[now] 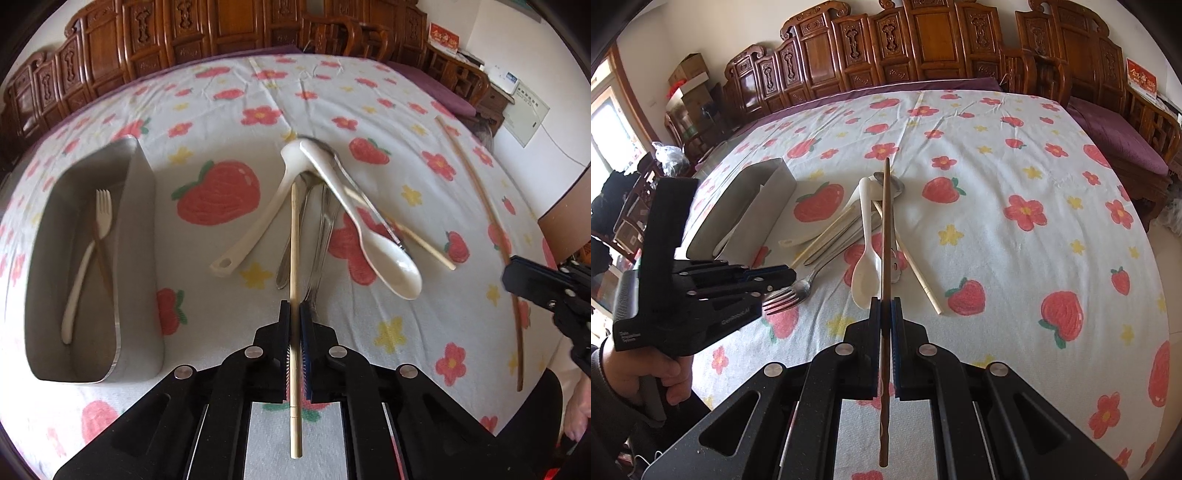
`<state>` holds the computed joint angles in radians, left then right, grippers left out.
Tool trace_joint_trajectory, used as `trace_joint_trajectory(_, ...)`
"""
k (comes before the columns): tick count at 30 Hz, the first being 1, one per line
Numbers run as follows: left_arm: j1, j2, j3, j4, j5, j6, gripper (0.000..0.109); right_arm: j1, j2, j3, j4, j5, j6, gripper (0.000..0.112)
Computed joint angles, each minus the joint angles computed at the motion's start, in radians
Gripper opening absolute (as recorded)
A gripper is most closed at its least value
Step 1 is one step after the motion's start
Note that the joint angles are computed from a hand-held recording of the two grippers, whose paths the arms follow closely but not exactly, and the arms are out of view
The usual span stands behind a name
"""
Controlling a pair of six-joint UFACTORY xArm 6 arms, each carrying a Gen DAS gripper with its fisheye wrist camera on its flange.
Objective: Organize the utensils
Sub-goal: 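Carry the chopstick into the tray and open the left gripper while the right gripper moves toward the tray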
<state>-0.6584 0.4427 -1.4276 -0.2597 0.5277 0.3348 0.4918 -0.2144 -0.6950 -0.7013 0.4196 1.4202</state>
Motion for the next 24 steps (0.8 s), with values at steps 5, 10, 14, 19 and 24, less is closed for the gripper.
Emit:
trace_joint_trajectory(5, 0.009, -0.064, 0.052, -0.037, -0.047, 0.039, 0.004, 0.01, 0.008, -0.012, -0.011, 0.004, 0.005, 0.006)
trace_joint_trajectory(10, 0.03, -0.1, 0.066, -0.069, -0.071, 0.075, 0.004, 0.027, 0.024, -0.048, -0.019, 0.012, 0.007, 0.006)
trace_joint_trajectory(14, 0.055, -0.106, 0.054, -0.064, -0.073, 0.079, 0.004, 0.042, 0.068, -0.107, -0.014, 0.022, -0.008, 0.006)
trace_joint_trajectory(19, 0.097, -0.098, 0.026, -0.077, -0.071, 0.095, 0.004, 0.05, 0.141, -0.199, 0.015, 0.029, -0.055, 0.006)
trace_joint_trajectory(24, 0.142, -0.07, -0.019, -0.096, -0.058, 0.109, 0.004, 0.067, 0.213, -0.305, 0.048, 0.054, -0.108, 0.006)
